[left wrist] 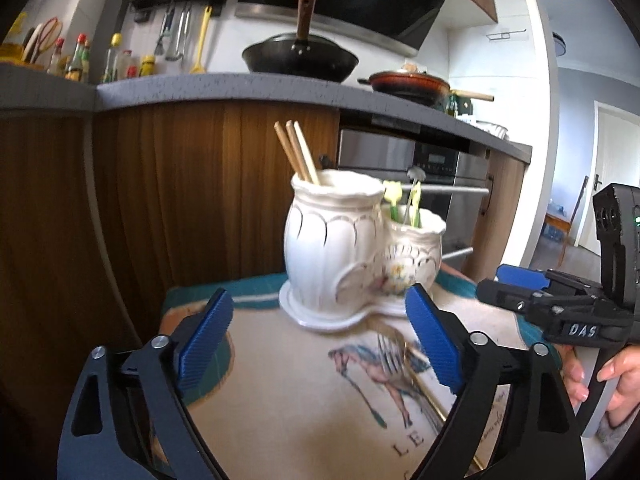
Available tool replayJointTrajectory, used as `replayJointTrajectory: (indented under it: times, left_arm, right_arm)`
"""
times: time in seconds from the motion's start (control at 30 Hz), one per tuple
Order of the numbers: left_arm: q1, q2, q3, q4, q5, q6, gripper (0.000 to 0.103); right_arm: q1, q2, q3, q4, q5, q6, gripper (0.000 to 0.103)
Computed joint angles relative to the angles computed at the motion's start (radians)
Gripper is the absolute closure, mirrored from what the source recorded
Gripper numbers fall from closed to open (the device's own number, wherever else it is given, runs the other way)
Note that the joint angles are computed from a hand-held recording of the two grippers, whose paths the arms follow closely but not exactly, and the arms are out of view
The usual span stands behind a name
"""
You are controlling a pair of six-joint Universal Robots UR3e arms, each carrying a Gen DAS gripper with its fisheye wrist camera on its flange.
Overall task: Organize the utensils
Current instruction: 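Open both grippers to drop the utensils into the cups and withdraw, then grasp the gold fork on the placemat with the right gripper and lift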
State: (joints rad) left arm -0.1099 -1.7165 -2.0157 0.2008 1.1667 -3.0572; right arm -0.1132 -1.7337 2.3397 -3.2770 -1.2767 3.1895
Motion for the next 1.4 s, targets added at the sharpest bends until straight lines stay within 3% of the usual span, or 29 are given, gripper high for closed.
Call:
replayJointTrajectory:
  times: [0.13, 0.2, 0.37, 0.43, 0.57, 0.83, 0.9, 1.4]
  left_arm:
    - [-0.005, 0.000, 0.002, -0.016, 0.013, 0.016, 0.013]
    - [-0.007, 0.000, 0.000, -0.012, 0.016, 0.026, 0.013]
    - [0.004, 0.002, 0.003, -0.028, -0.003, 0.036, 0.013]
    - [0.010, 0.003, 0.007, -0.041, -0.019, 0.036, 0.013]
    - [0.017, 0.007, 0.007, -0.046, -0.043, 0.041, 0.013]
    - [0.020, 0.007, 0.006, -0.043, -0.051, 0.045, 0.013]
    - [0.020, 0.006, 0.005, -0.038, -0.050, 0.044, 0.013]
    - [0.008, -0.001, 0.005, -0.036, -0.036, 0.060, 0.013]
  right_arm:
    - [0.092, 0.079, -0.096, 0.102, -0.081, 0.004, 0.028]
    - [0.128, 0.129, -0.157, 0.167, -0.109, 0.009, 0.035]
    - [0.184, 0.229, -0.300, 0.309, -0.152, 0.010, 0.071]
    - [0.202, 0.267, -0.351, 0.343, -0.167, 0.015, 0.079]
    - [0.216, 0.319, -0.416, 0.382, -0.192, 0.029, 0.086]
    - [0.192, 0.389, -0.483, 0.435, -0.135, 0.074, 0.086]
    - [0.176, 0.382, -0.464, 0.418, -0.100, 0.081, 0.091]
    - [0.039, 0.174, -0.231, 0.331, 0.103, 0.093, 0.097]
